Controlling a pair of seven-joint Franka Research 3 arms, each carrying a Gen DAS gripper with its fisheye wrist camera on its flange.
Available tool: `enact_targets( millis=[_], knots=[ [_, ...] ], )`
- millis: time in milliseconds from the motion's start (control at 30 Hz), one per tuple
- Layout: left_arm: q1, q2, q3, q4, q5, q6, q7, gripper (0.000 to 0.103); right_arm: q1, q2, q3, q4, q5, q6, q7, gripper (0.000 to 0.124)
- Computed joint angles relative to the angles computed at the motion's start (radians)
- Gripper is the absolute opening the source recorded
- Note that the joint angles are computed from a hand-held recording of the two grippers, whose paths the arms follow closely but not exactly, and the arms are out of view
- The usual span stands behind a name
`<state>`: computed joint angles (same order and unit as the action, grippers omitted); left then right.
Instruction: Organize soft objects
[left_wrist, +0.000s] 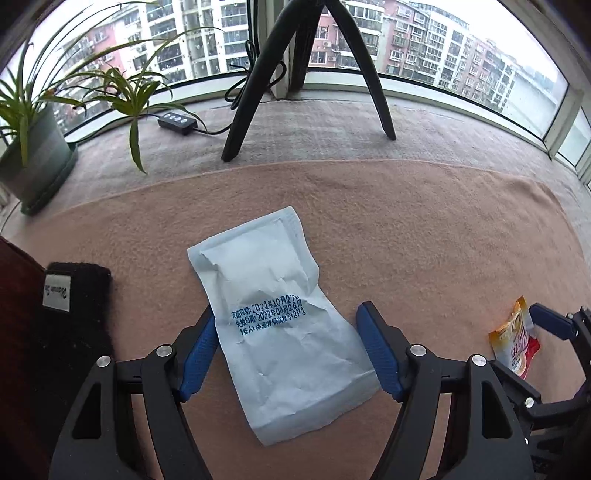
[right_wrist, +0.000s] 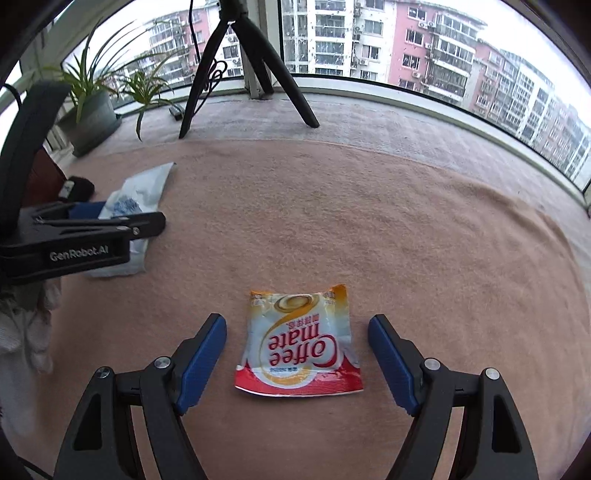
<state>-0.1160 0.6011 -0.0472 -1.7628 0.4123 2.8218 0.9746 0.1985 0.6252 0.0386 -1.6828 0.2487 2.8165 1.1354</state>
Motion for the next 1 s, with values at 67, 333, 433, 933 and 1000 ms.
enact_targets(
  millis=[67, 333, 433, 933, 1000],
  knots=[
    [0.007, -0.004, -0.003, -0.007, 0.0, 0.002, 0.01, 0.075, -0.003, -0.003, -0.004, -0.003, -0.006, -0.004, -0.009, 0.076],
    [0.048, -0.016, -0.025, -0.035, -0.039, 0.037, 0.074, 0.067, -0.022, -0.005, 0.004, 0.003, 0.003, -0.027, -0.04, 0.074],
    [0.044, -0.025, -0.018, -0.051, -0.037, 0.049, 0.07, 0.063, -0.032, -0.011, 0.017, -0.004, 0.014, -0.027, -0.064, 0.064],
    [0.148, -0.069, -0.103, -0.136, -0.2, 0.123, 0.141, 0.047, -0.032, -0.031, 0.025, -0.026, 0.043, -0.03, -0.135, 0.042],
    [0.144, -0.072, -0.099, -0.139, -0.203, 0.127, 0.14, 0.045, -0.035, -0.034, 0.026, -0.031, 0.047, -0.024, -0.139, 0.041]
  ],
)
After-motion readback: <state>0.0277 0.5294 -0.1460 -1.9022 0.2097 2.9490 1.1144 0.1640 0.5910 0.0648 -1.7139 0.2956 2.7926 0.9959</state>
